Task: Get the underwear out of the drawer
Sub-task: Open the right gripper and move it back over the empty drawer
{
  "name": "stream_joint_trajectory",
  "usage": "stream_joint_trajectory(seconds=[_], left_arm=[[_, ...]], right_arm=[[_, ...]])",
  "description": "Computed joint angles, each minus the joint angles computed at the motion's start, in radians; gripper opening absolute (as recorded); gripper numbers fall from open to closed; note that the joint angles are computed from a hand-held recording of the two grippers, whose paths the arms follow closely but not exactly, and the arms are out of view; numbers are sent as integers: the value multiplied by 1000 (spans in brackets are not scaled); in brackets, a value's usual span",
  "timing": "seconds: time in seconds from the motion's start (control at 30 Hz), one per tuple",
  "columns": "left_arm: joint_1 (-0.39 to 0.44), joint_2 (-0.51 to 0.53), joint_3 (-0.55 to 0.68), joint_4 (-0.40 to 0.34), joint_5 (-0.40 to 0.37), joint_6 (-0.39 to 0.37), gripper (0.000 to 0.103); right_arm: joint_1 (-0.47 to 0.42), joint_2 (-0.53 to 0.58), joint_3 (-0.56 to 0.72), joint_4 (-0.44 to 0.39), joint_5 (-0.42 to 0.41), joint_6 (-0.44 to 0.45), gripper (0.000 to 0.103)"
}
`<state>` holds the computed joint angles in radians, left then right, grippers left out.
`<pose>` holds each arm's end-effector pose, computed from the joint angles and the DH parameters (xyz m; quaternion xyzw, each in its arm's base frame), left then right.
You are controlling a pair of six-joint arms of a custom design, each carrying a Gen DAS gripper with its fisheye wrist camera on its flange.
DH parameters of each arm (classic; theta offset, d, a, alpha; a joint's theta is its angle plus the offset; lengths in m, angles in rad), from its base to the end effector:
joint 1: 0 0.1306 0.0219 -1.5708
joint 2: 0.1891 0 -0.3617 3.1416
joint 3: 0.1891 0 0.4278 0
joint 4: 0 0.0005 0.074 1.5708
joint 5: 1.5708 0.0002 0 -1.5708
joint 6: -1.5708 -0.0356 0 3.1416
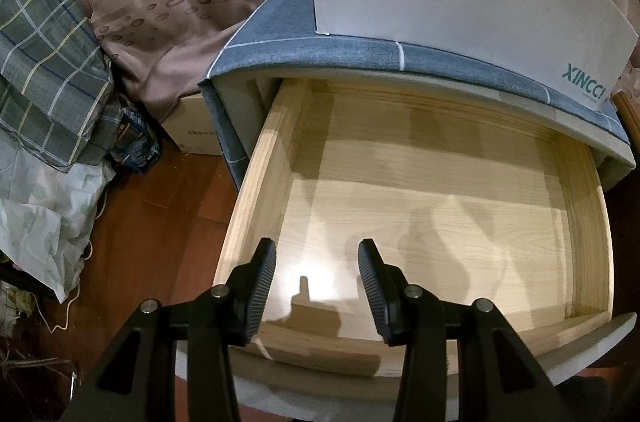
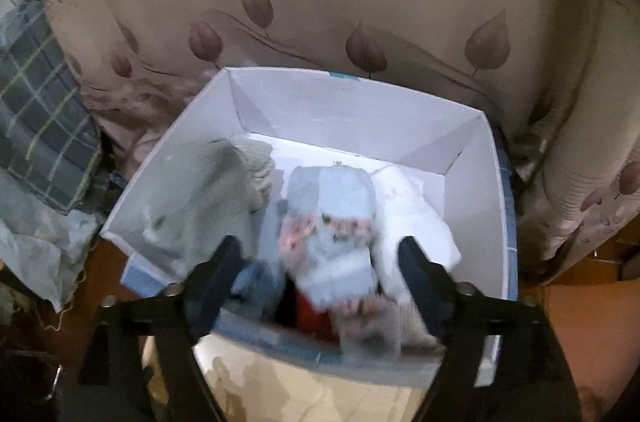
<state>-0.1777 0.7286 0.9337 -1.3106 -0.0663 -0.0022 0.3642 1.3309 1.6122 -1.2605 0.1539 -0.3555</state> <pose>0.2660 -0.0459 0.4070 0.0798 0.9693 0.0119 0.2324 0.4462 0.1637 0.5199 0.0183 0.9538 0.0335 0.2979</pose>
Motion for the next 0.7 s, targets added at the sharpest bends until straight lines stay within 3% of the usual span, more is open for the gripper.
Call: stream_joint_trajectory(seconds=[0.17, 0.43, 0.7], left_arm=[[1, -6, 0, -1, 9, -7, 44], [2, -27, -3, -3, 37, -22, 44], [-25, -72, -19, -32, 75, -48, 44]], right_arm=[[27, -162, -131, 18, 16, -40, 90], [91, -414, -458, -25, 82, -234, 92], [169, -507, -649, -33, 121, -370, 92]])
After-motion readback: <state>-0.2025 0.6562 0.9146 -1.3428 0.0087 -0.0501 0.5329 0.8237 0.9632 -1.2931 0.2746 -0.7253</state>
